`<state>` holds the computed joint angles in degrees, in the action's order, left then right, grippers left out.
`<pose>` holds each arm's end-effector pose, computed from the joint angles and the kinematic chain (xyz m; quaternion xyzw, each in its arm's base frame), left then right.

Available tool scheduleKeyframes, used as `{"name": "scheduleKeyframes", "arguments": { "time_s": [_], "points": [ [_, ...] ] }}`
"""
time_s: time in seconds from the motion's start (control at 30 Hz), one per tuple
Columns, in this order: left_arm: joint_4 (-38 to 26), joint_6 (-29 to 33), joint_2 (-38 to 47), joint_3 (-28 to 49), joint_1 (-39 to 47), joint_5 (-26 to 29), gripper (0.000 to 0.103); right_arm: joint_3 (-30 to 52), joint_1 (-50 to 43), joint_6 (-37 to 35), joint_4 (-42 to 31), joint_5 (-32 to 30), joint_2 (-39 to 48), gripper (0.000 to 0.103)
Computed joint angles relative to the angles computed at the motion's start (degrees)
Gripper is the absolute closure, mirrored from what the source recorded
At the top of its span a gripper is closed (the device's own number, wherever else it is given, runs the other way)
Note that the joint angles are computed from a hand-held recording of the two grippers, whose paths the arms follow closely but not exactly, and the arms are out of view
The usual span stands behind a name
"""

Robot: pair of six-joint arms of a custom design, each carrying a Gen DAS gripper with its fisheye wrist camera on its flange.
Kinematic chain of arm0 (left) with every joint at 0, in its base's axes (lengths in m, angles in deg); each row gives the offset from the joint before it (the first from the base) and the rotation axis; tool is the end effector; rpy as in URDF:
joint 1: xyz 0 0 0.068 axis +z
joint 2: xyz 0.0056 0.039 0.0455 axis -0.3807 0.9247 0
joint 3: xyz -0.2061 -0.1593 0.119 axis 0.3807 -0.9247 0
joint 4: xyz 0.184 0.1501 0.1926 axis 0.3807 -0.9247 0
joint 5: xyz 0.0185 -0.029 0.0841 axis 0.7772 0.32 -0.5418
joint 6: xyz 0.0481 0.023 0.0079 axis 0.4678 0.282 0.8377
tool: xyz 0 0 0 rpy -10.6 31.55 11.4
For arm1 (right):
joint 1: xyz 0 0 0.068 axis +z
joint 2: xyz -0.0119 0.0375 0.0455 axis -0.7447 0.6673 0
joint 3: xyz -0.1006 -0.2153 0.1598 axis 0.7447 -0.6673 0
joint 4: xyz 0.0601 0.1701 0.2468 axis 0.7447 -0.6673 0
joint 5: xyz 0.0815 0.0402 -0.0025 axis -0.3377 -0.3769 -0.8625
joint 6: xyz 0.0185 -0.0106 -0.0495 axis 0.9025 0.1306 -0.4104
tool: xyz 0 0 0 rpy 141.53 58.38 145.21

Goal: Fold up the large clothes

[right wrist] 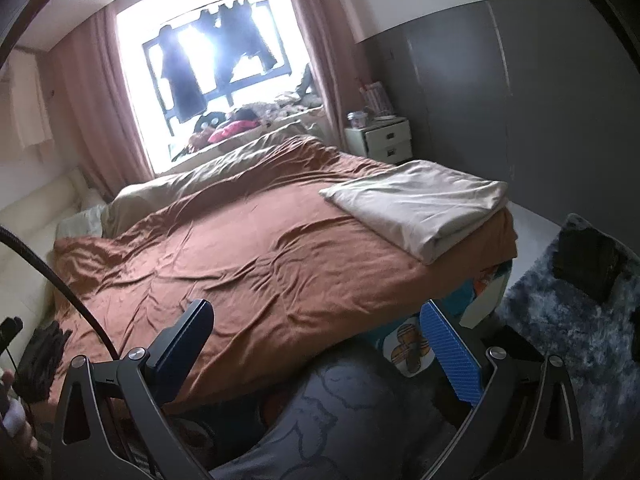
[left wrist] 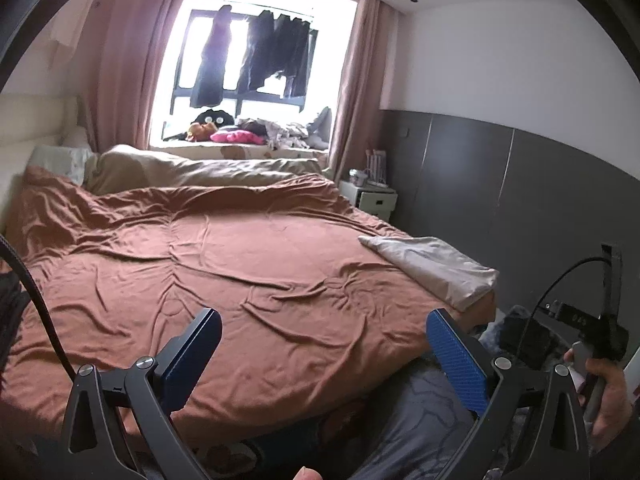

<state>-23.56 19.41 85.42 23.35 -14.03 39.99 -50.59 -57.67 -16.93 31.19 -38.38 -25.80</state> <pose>0.4837 0.0502 0.2138 0.1670 0.8164 -0.1789 0.5230 0.0996 -0.0151 0.2680 0.2229 0.8084 0.0824 0.5385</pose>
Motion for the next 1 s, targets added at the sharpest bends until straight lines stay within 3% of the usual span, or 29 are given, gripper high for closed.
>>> {"name": "scheduleKeyframes", "arguments": {
  "time_s": [0.2, 0.37, 0.5, 0.77, 1.0],
  "points": [
    [1.57, 0.65, -0.29, -1.63, 0.88, -0.34, 0.0, -0.86, 14.37, 3.4, 1.86, 12.96, 1.22, 0.0],
    [3.22, 0.03, -0.27, -2.39, 0.56, -1.59, 0.0, -1.61, 19.95, 4.05, 2.99, 18.12, 1.93, 0.0],
    [4.37, -0.52, -0.23, -2.98, 0.2, -1.91, 0.0, -1.76, 19.33, 3.63, 3.53, 17.26, 2.24, 0.0],
    [5.7, -0.27, -0.88, -4.58, 0.12, -3.15, 0.0, -3.06, 26.5, 5.06, 4.65, 24.64, 1.57, 0.0],
    [5.82, -0.08, -1.04, -4.77, 0.54, -3.34, 0.0, -3.53, 27.39, 4.94, 5.43, 24.19, 1.88, 0.0]
  ]
}}
